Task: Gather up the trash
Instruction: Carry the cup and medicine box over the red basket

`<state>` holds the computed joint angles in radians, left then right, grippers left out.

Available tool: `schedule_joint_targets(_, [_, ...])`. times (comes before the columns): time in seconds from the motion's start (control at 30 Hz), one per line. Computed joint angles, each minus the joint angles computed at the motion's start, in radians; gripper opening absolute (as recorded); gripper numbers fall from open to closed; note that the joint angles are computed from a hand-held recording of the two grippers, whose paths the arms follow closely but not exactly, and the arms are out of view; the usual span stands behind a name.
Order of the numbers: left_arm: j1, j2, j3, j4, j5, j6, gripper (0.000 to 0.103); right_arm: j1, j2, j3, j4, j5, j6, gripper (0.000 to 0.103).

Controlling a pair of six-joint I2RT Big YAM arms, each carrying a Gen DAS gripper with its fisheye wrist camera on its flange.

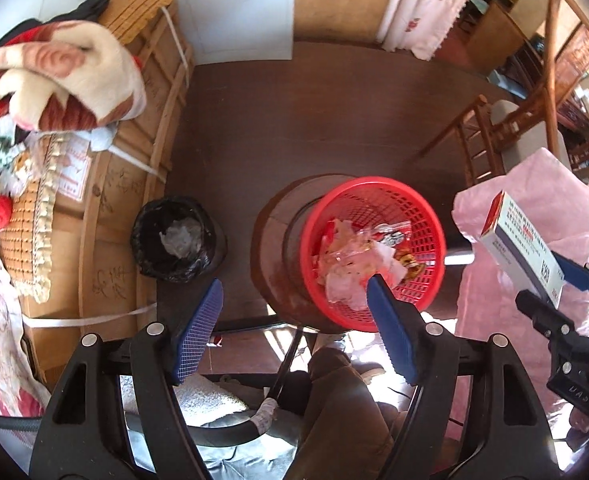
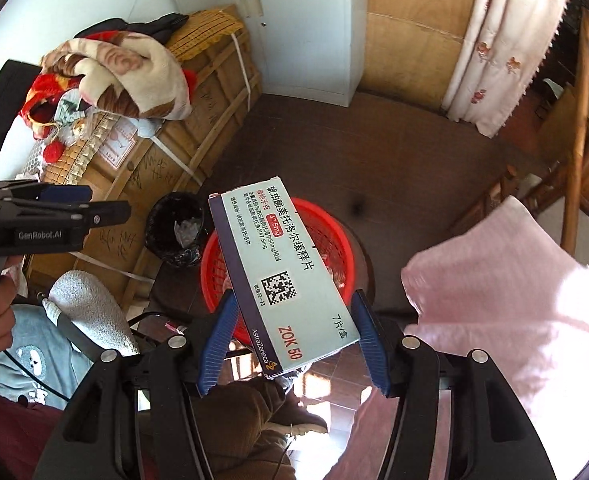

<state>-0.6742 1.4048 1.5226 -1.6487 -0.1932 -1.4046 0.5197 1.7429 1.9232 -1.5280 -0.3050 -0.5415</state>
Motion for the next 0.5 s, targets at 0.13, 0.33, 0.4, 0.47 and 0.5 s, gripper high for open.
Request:
schedule_joint_targets(0.13, [-0.005, -0.004, -0.018, -0.013, 0.008, -0.017, 0.073, 0.016, 0.016, 0.014, -0.001, -0.004, 0.000, 0.058])
schedule_joint_targets(0.33, [-0.009, -0.001, -0.030, -0.024, 0.015, -0.027, 0.073, 0.032, 0.036, 0.033, -0.007, -0.010, -0.004, 0.058])
schedule_joint_targets(0.4, [-0.008, 0.004, -0.029, -0.024, 0.013, -0.026, 0.073, 0.031, 0.039, 0.039, -0.011, -0.009, -0.012, 0.058])
schedule_joint_targets(0.47, [-0.009, 0.011, -0.027, -0.025, 0.012, -0.025, 0.073, 0.030, 0.043, 0.046, -0.016, -0.005, -0.016, 0.058])
schedule_joint_targets(0.5, [-0.008, 0.016, -0.025, -0.026, 0.012, -0.022, 0.073, 0.029, 0.046, 0.049, -0.018, -0.003, -0.016, 0.058])
